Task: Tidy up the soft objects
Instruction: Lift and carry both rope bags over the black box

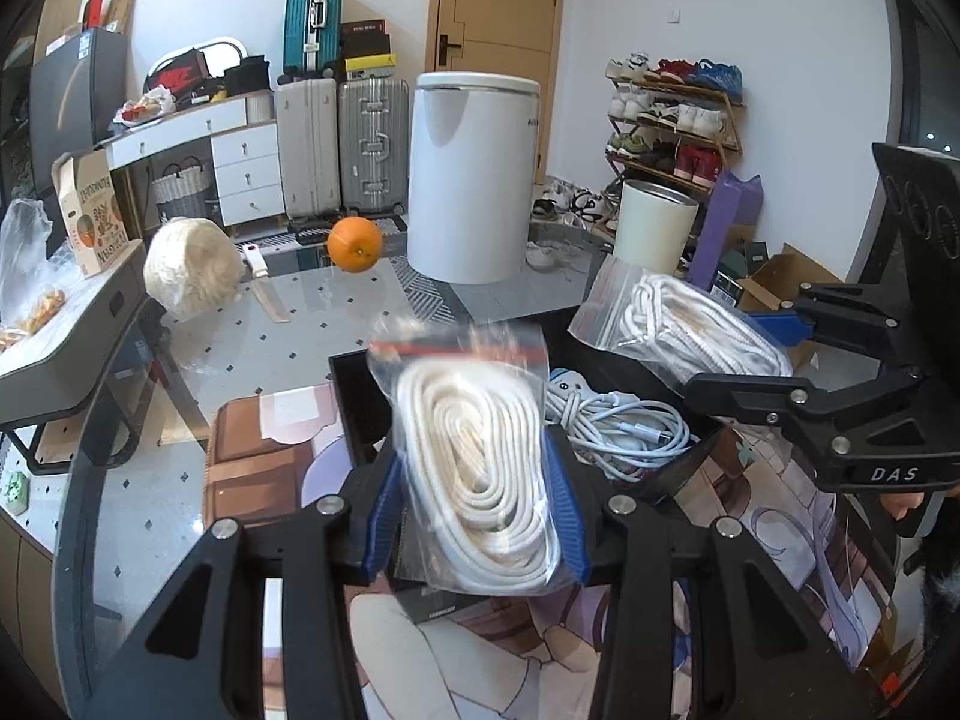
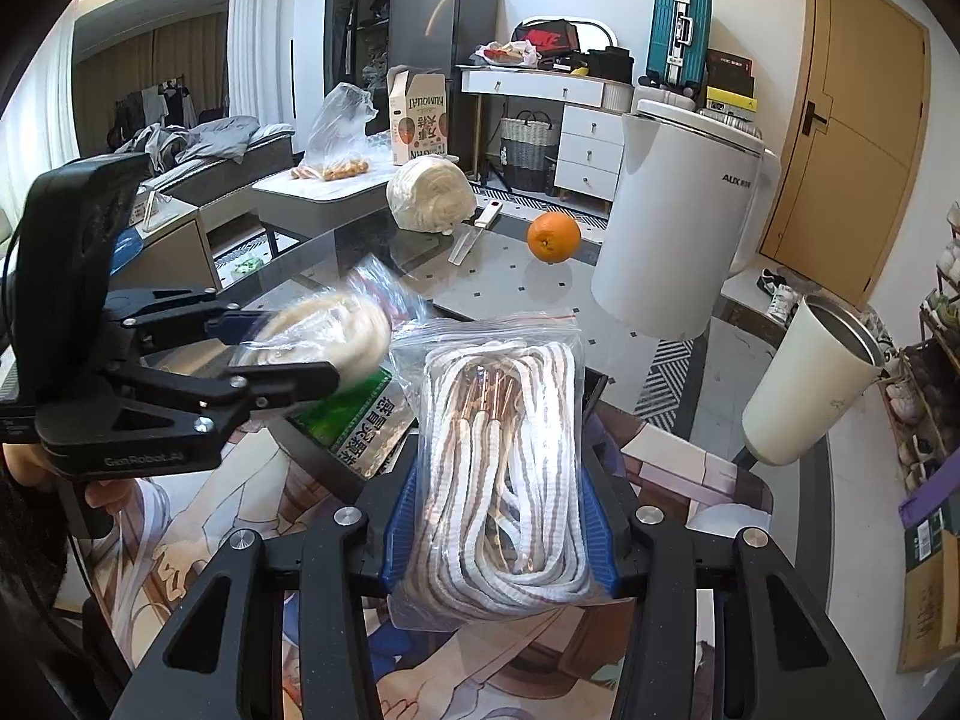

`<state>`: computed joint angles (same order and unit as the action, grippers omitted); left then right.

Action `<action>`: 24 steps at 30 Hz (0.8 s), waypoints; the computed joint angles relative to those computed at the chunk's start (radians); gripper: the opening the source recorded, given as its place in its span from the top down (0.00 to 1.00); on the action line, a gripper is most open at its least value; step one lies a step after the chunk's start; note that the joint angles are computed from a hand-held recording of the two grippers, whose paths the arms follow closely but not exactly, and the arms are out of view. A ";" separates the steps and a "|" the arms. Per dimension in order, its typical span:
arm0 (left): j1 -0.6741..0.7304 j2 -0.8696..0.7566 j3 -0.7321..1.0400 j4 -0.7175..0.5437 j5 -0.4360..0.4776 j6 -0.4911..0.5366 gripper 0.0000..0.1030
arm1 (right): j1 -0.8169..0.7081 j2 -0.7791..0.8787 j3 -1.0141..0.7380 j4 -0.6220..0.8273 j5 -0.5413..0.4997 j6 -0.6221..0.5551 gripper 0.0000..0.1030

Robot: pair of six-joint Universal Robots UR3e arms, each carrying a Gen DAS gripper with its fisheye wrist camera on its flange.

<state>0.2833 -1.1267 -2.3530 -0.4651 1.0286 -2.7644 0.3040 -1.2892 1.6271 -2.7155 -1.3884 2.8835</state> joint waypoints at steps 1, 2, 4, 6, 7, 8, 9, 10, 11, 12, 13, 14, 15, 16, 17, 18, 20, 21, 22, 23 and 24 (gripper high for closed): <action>-0.010 -0.018 0.010 0.006 0.008 -0.006 0.59 | -0.002 0.002 -0.003 0.000 0.003 -0.001 0.55; -0.017 -0.032 0.017 0.014 0.015 -0.011 0.59 | -0.003 0.005 -0.006 0.001 0.004 -0.001 0.55; -0.029 -0.061 0.029 0.032 0.025 -0.013 0.59 | -0.005 0.011 -0.016 0.006 0.005 -0.002 0.55; -0.033 -0.084 0.035 0.041 0.025 -0.014 0.59 | -0.007 0.019 -0.024 0.008 0.005 -0.004 0.55; -0.035 -0.092 0.037 0.045 0.026 -0.013 0.59 | -0.007 0.020 -0.026 0.010 0.006 -0.004 0.55; -0.036 -0.100 0.041 0.046 0.027 -0.013 0.59 | -0.008 0.022 -0.030 0.012 0.007 -0.005 0.55; -0.035 -0.107 0.043 0.046 0.025 -0.011 0.59 | -0.007 0.024 -0.033 0.014 0.009 -0.006 0.55; -0.036 -0.116 0.047 0.040 0.023 -0.008 0.59 | -0.005 0.028 -0.039 0.016 0.009 -0.008 0.55; -0.033 -0.122 0.051 0.033 0.019 -0.003 0.59 | -0.002 0.033 -0.046 0.019 0.009 -0.011 0.55; -0.034 -0.125 0.046 0.046 0.019 -0.001 0.59 | -0.001 0.042 -0.058 0.023 0.011 -0.014 0.55; -0.036 -0.127 0.048 0.047 0.022 0.003 0.59 | 0.001 0.050 -0.071 0.030 0.012 -0.019 0.55; -0.036 -0.130 0.049 0.049 0.023 0.005 0.59 | 0.005 0.060 -0.086 0.037 0.011 -0.024 0.55; -0.037 -0.132 0.049 0.052 0.023 0.006 0.59 | 0.008 0.070 -0.101 0.045 0.011 -0.030 0.55; -0.038 -0.135 0.047 0.059 0.025 0.009 0.59 | 0.013 0.082 -0.120 0.056 0.009 -0.036 0.55; -0.036 -0.136 0.048 0.059 0.024 0.013 0.59 | 0.017 0.093 -0.137 0.066 0.009 -0.044 0.55; -0.032 -0.134 0.047 0.056 0.020 0.018 0.59 | 0.022 0.113 -0.169 0.083 0.008 -0.051 0.55; -0.023 -0.128 0.045 0.047 0.007 0.021 0.59 | 0.034 0.136 -0.206 0.103 0.005 -0.062 0.55; -0.011 -0.121 0.039 0.043 -0.009 0.023 0.59 | 0.036 0.145 -0.218 0.111 0.007 -0.068 0.55; -0.009 -0.119 0.038 0.041 -0.013 0.025 0.59 | 0.040 0.158 -0.239 0.125 0.010 -0.077 0.55; -0.009 -0.118 0.039 0.040 -0.012 0.026 0.59 | 0.043 0.172 -0.260 0.141 0.011 -0.087 0.55; -0.011 -0.119 0.040 0.040 -0.009 0.028 0.59 | 0.047 0.187 -0.284 0.156 0.012 -0.094 0.55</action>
